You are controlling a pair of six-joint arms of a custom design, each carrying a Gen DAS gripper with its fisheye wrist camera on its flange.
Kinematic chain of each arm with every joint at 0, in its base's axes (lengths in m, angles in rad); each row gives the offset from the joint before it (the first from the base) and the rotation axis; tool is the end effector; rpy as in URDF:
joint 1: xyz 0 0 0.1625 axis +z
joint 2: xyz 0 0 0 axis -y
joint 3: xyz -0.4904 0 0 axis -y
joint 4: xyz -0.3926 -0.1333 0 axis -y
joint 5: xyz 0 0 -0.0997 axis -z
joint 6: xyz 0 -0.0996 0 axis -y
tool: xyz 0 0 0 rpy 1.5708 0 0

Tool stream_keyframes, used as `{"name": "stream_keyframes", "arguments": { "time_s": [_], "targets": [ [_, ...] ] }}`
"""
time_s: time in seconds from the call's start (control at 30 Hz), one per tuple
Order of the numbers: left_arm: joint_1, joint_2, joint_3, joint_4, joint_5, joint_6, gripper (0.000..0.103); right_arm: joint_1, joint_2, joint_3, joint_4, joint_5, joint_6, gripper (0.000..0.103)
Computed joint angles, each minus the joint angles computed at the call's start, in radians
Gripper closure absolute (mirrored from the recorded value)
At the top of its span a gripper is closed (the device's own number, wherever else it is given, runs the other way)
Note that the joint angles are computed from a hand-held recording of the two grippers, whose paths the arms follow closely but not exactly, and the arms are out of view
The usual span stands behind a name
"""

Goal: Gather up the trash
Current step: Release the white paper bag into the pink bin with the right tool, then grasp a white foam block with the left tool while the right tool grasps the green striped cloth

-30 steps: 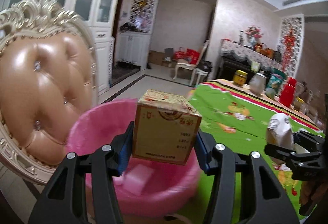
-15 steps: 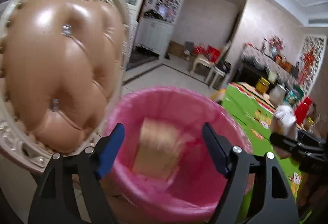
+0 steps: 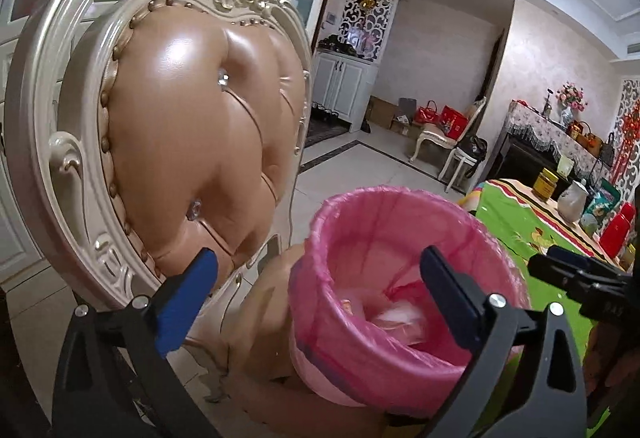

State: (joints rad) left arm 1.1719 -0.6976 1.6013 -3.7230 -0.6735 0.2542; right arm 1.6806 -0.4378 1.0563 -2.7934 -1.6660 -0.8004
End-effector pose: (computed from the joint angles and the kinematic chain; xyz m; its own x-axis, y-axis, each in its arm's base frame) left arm -0.0809 -0.7356 0.2440 -0.8041 -0.3534 -0.4781 0.3360 0.3934 -0.8558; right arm 0.2220 -0.8834 0.1178 -0.6285 -0.6257 0.4621 -0.7771 0.5299 -0.3394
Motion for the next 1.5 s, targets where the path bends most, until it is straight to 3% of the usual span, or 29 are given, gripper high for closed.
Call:
{"name": "stream_keyframes", "arguments": {
  "time_s": [0.47, 0.7, 0.83, 1.13, 1.5],
  "targets": [
    [-0.087, 0.087, -0.008, 0.121, -0.052, 0.067, 0.005, -0.089, -0.206, 0.294, -0.252, -0.052, 0.008, 0.018],
    [-0.139, 0.156, -0.040, 0.278, -0.103, 0.069, 0.005, -0.162, -0.325, 0.427, -0.361, -0.078, 0.037, 0.018],
    [-0.170, 0.193, -0.078, 0.399, -0.178, 0.054, 0.005, -0.211, -0.397, 0.497, -0.423, -0.083, 0.052, 0.018],
    [-0.219, 0.330, -0.284, 0.721, -0.359, -0.012, 0.005, -0.324, -0.519, 0.568, -0.512, -0.117, 0.118, 0.018],
    [-0.250, 0.532, -0.673, 1.017, -0.469, -0.103, 0.005, -0.413, -0.543, 0.476, -0.500, -0.159, 0.186, 0.018]
  ]
}}
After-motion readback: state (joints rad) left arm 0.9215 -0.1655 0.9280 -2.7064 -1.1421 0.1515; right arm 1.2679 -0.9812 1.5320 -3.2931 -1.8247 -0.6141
